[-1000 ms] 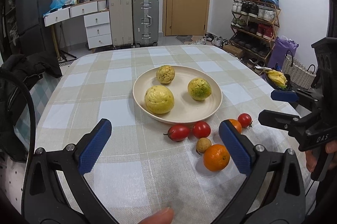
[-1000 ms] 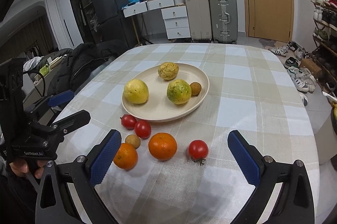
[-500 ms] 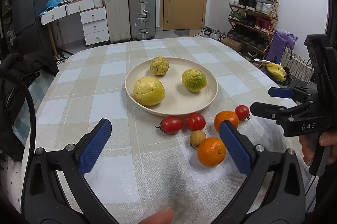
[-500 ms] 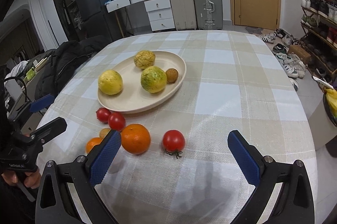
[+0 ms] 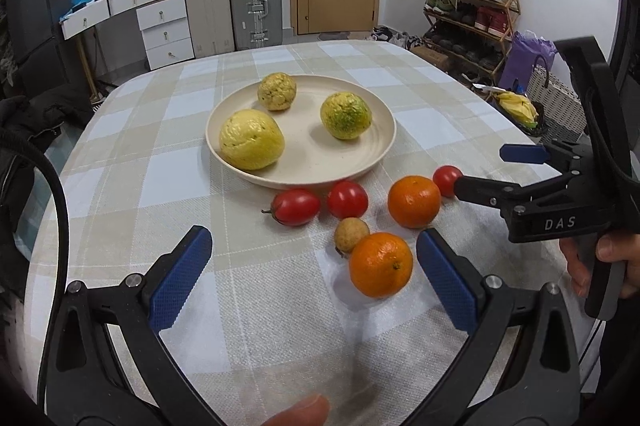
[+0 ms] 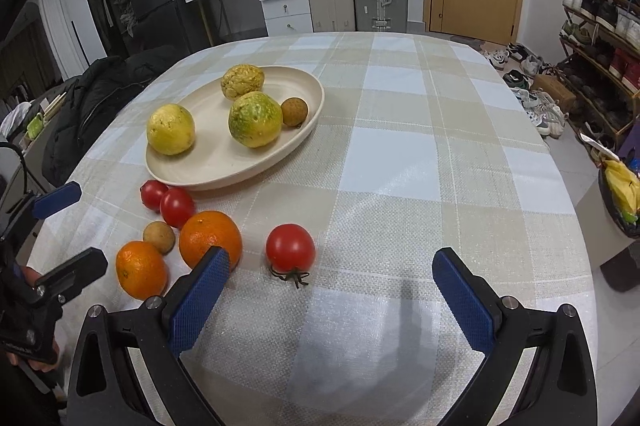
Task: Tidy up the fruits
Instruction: 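Move the right tool to a red tomato while the left tool approaches an orange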
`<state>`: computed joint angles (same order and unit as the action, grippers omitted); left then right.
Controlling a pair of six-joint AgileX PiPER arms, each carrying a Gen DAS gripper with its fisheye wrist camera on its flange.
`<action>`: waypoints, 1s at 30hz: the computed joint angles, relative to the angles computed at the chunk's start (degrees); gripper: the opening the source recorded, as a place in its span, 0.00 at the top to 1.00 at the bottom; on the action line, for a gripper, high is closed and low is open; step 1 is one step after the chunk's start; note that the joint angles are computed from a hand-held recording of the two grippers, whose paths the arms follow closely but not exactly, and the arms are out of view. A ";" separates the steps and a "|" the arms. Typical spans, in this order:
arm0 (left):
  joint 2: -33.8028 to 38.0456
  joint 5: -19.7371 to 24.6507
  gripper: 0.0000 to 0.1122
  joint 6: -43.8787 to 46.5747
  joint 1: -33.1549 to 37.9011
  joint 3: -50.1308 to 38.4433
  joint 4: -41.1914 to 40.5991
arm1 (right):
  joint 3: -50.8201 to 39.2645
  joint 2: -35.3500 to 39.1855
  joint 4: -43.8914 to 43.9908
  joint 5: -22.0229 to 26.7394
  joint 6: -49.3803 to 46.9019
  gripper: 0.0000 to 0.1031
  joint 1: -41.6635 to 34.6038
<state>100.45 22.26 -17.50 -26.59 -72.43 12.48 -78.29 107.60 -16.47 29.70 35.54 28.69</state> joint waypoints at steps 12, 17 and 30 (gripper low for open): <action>3.87 2.52 0.09 2.60 -1.15 -2.38 -3.14 | -1.57 1.97 -3.19 3.72 1.72 0.00 0.46; 4.84 3.27 0.09 3.15 -1.08 -3.04 -3.83 | -2.11 3.12 -4.56 4.59 2.75 0.00 0.80; 6.21 3.95 0.09 3.99 -0.74 -3.60 -4.94 | -4.93 5.55 -7.20 6.88 3.87 0.01 1.80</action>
<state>106.66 26.22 -13.52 -27.33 -76.03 7.55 -83.22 113.15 -23.68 36.58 39.41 30.49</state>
